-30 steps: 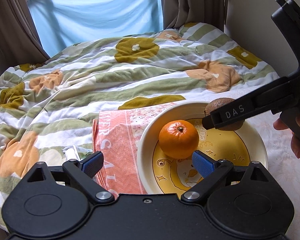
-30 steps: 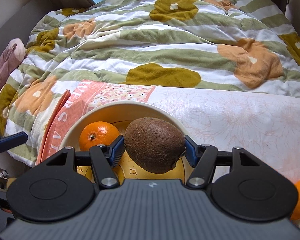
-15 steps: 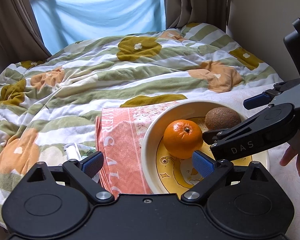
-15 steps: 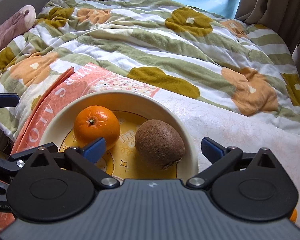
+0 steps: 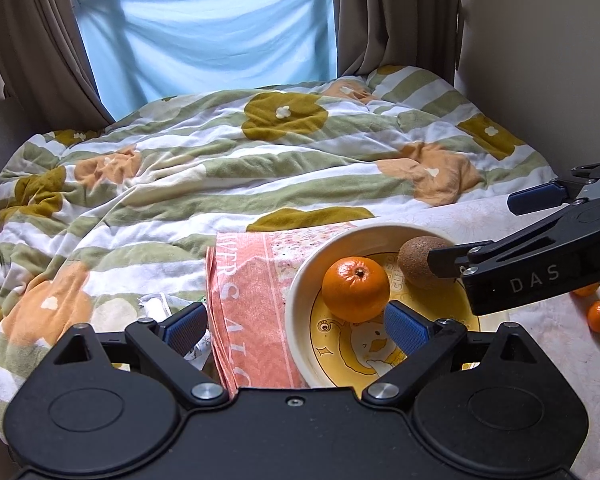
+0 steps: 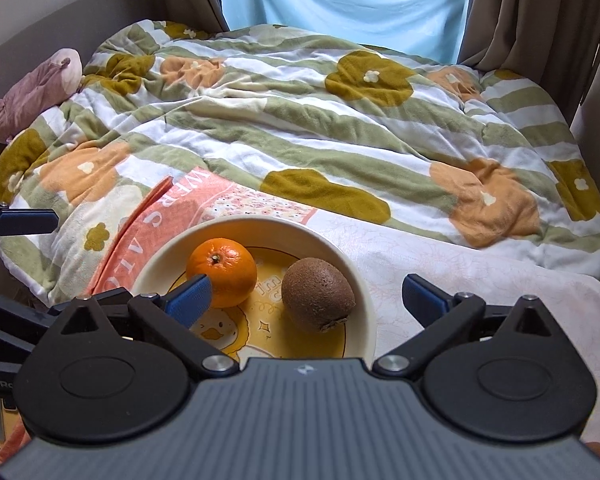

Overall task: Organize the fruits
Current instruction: 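Withdraw both open tools from the bowl back over the loose fruits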

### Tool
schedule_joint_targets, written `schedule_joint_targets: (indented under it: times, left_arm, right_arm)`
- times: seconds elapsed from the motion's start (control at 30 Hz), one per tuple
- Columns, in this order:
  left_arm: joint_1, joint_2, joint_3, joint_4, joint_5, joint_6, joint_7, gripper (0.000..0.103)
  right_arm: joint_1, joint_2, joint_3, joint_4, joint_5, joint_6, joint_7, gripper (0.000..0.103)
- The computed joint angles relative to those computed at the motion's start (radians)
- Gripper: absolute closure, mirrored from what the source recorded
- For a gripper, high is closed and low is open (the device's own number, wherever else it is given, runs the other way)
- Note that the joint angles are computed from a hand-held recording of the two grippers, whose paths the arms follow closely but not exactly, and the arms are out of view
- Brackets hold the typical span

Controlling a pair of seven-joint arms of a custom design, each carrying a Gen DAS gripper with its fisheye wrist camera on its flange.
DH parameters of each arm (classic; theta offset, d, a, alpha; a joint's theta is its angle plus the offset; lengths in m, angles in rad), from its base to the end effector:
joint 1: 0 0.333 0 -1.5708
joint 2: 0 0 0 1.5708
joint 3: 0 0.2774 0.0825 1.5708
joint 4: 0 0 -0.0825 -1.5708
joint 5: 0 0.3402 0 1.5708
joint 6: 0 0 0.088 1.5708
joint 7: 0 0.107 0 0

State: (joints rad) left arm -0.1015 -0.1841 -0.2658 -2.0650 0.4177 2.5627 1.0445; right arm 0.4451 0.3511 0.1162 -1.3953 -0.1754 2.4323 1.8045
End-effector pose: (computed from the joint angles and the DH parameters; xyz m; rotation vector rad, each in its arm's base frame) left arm 0.4765 -0.1994 0.5629 -1.6432 1.8648 -0.6429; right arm 0.5642 0.3380 0.5611 -2.0893 1.3873 -0.4845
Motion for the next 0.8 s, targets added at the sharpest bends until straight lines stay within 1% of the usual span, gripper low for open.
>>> schedule_joint_targets:
  times: [0.1, 0.3, 0.37, 0.43, 0.57, 0.67, 0.8]
  left_arm:
    - [0.000, -0.038, -0.021, -0.004, 0.030, -0.024, -0.045, 0.005]
    - [-0.012, -0.102, -0.082, 0.002, 0.056, -0.103, -0.159, 0.005]
    - [-0.023, -0.116, -0.104, 0.007, 0.060, -0.126, -0.202, 0.005]
    - [-0.036, -0.121, -0.129, 0.019, 0.066, -0.150, -0.243, 0.005]
    - [-0.074, -0.099, -0.174, 0.064, 0.089, -0.198, -0.309, 0.005]
    - [-0.112, -0.059, -0.198, 0.113, 0.121, -0.231, -0.363, 0.005]
    - [-0.177, 0.008, -0.224, 0.178, 0.179, -0.268, -0.448, 0.005]
  right_arm:
    - [-0.025, -0.094, 0.006, -0.109, 0.037, 0.050, -0.002, 0.000]
    - [-0.059, -0.289, -0.004, -0.315, 0.034, 0.094, 0.003, 0.000]
    - [-0.073, -0.363, -0.010, -0.390, 0.040, 0.104, -0.013, 0.000]
    - [-0.088, -0.443, -0.023, -0.470, 0.074, 0.111, -0.053, 0.000]
    - [-0.113, -0.584, -0.054, -0.609, 0.107, 0.114, -0.087, 0.000]
    - [-0.131, -0.686, -0.094, -0.708, 0.141, 0.111, -0.124, 0.000]
    - [-0.162, -0.798, -0.144, -0.817, 0.158, 0.097, -0.170, 0.000]
